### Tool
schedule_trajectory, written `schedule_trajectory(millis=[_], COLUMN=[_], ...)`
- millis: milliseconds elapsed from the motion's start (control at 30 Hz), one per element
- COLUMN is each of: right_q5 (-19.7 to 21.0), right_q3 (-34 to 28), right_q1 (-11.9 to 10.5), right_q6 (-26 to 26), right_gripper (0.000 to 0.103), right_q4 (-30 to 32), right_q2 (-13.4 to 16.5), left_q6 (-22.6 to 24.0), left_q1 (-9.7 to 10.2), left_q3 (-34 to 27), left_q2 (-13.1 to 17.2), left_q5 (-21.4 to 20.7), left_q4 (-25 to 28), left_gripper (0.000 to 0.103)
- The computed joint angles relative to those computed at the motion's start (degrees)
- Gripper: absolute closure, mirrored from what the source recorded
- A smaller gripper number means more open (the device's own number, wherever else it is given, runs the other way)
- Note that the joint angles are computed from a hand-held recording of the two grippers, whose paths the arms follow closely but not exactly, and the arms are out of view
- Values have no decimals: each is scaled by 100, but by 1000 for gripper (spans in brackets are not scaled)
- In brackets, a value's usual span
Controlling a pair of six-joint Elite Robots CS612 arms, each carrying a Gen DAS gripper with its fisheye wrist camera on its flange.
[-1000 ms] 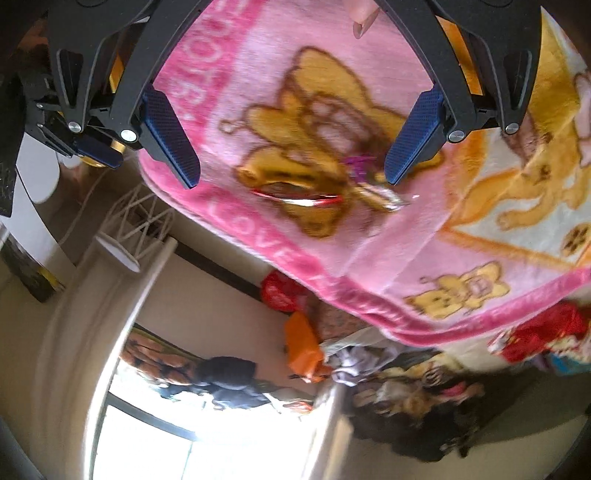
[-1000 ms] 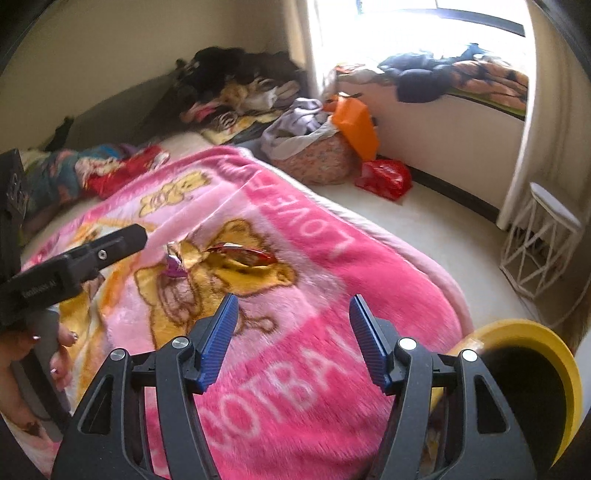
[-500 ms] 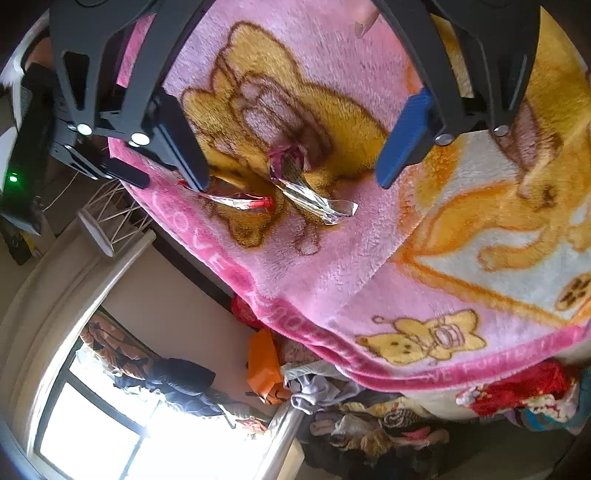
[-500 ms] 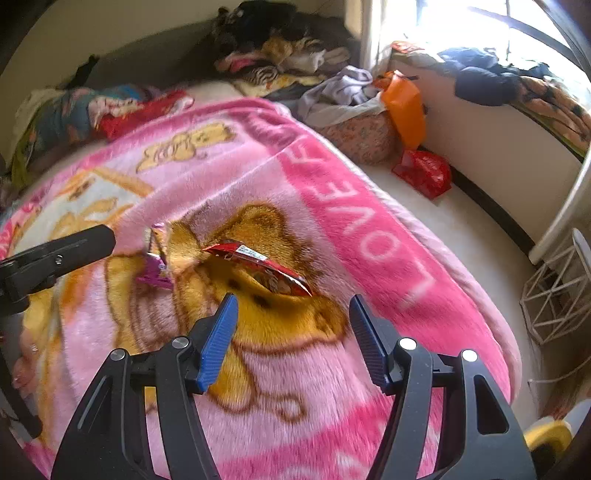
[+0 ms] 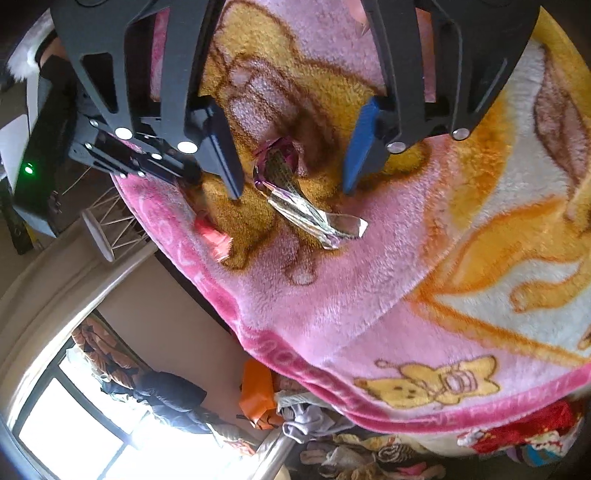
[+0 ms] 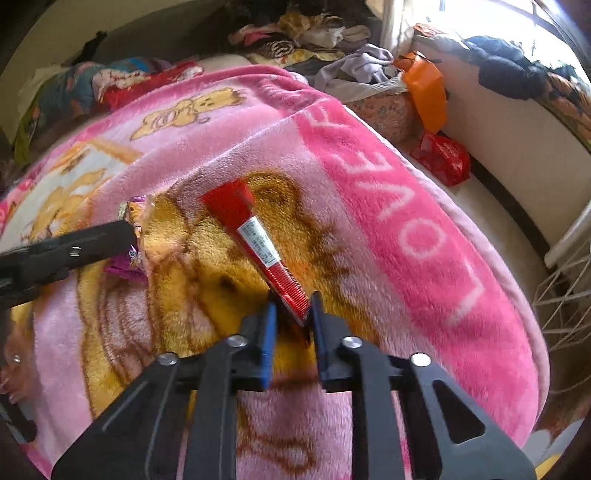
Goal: Collect trash
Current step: 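Grasp the silver foil wrapper with the left tool while the right tool grasps the red candy bar, then carry the foil wrapper and red candy bar over the bin with both tools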
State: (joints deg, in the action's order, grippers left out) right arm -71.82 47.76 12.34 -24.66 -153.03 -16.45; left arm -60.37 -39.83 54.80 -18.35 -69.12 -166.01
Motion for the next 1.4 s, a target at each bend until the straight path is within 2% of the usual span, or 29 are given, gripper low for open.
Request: schedule_trajectory(millis=[67,133,233,500,967,1400], right_q5=[102,216,354,613,395,97], right_q3=[161,352,674,1611,2952,3777], right_q1=[-46,-93,-168,-383,-780,-1112], right_q6=[218,402,661,1217,2025,2454], right_gripper=[90,91,91,91,91,91], right_q4=[-117,-277,-584,-1479,-2824,-3595], right_q2=[-77,-168,-325,-782,-1423,-1776], left_q6=[-38,-10,99,649,1309,1727], left_q1=[2,-5,-31,-175,-441,-637], left_q3=[-79,-148,-233,-495,-994,-1443], left_q2=[51,88,125,180,275,440], left_q5=[-63,-95,-127,-66,-48,-271], left_q4=[22,38,36,-11,-176,-177], left_gripper=[68,81,85,86,86,86])
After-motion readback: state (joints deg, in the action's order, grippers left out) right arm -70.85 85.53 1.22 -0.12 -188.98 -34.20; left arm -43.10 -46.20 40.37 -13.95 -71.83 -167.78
